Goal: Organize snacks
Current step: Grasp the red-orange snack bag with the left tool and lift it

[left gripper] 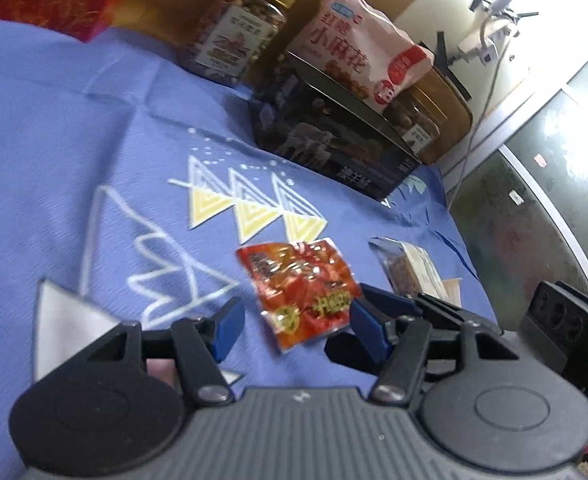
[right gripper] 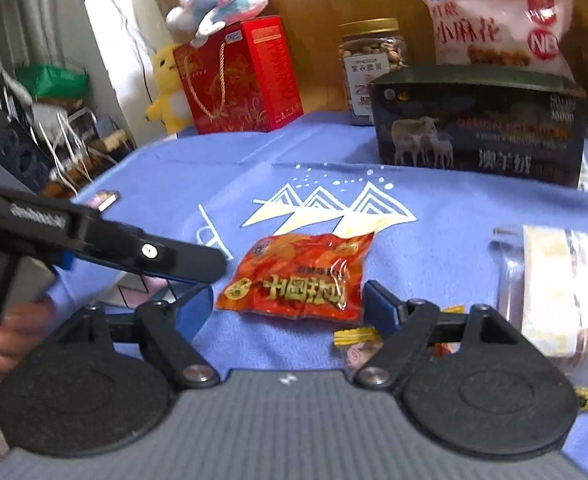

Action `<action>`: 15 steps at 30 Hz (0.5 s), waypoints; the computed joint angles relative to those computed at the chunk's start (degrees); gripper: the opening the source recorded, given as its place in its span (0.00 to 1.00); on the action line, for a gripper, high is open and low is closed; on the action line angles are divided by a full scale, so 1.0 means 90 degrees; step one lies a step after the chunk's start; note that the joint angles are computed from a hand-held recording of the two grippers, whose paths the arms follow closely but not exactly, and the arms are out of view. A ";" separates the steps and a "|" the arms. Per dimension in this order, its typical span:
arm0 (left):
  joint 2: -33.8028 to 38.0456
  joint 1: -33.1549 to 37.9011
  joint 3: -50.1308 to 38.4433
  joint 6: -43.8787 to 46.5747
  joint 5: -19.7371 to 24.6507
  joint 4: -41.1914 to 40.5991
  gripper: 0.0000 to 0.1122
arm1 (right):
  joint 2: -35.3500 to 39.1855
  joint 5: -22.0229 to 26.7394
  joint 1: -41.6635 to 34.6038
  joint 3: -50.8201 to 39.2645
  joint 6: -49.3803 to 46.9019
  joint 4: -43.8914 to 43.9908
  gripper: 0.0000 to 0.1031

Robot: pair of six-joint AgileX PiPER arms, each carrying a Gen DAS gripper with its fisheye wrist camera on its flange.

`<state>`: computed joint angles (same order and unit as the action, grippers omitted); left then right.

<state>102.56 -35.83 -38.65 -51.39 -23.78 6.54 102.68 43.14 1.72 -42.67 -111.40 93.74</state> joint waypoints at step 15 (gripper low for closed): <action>0.0774 0.0814 -0.0157 -0.2443 -0.1326 0.1900 0.23 | 0.0586 0.1127 -0.0485 -0.0822 0.1416 -0.1124 0.54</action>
